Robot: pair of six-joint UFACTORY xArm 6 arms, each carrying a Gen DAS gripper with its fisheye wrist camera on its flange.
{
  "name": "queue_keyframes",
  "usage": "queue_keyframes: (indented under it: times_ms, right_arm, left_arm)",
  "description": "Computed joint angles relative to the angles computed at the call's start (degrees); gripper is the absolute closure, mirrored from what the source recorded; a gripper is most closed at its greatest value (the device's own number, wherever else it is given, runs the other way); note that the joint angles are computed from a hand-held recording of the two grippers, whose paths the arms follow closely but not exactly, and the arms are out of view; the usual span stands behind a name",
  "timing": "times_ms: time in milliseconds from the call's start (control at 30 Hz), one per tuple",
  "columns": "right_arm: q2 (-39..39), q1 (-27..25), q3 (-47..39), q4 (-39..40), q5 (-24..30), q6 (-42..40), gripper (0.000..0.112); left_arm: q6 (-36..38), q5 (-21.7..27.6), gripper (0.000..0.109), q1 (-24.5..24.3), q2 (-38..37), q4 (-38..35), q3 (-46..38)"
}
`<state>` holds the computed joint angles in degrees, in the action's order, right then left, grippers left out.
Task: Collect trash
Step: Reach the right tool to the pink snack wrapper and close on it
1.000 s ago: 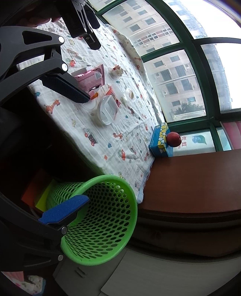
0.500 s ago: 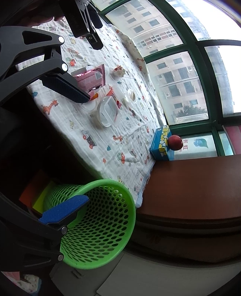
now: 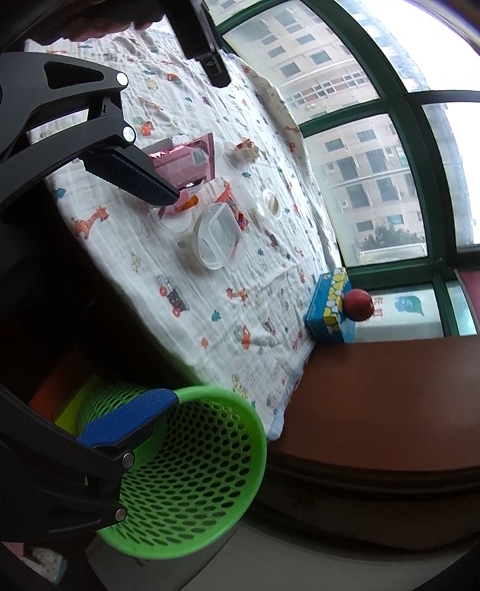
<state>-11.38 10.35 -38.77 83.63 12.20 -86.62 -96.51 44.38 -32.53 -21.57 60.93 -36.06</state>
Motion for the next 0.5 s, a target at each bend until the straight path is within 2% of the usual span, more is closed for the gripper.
queue_keyframes:
  times_ms: [133, 267, 500]
  right_arm:
    - [1.7, 0.8, -1.0, -0.9, 1.9, -0.3, 0.014]
    - [3.8, 1.0, -2.3, -4.7, 6.8, 2.1, 0.014]
    - [6.7, 2.3, -4.5, -6.8, 13.6, 0.1, 0.014]
  left_arm:
    - [0.2, -0.1, 0.012, 2.1, -1.6, -0.5, 1.2]
    - [0.5, 0.1, 0.012, 3.9, -3.1, -0.9, 2.5]
    - [0.8, -2.6, 0.012, 7.9, -5.5, -2.3, 5.4]
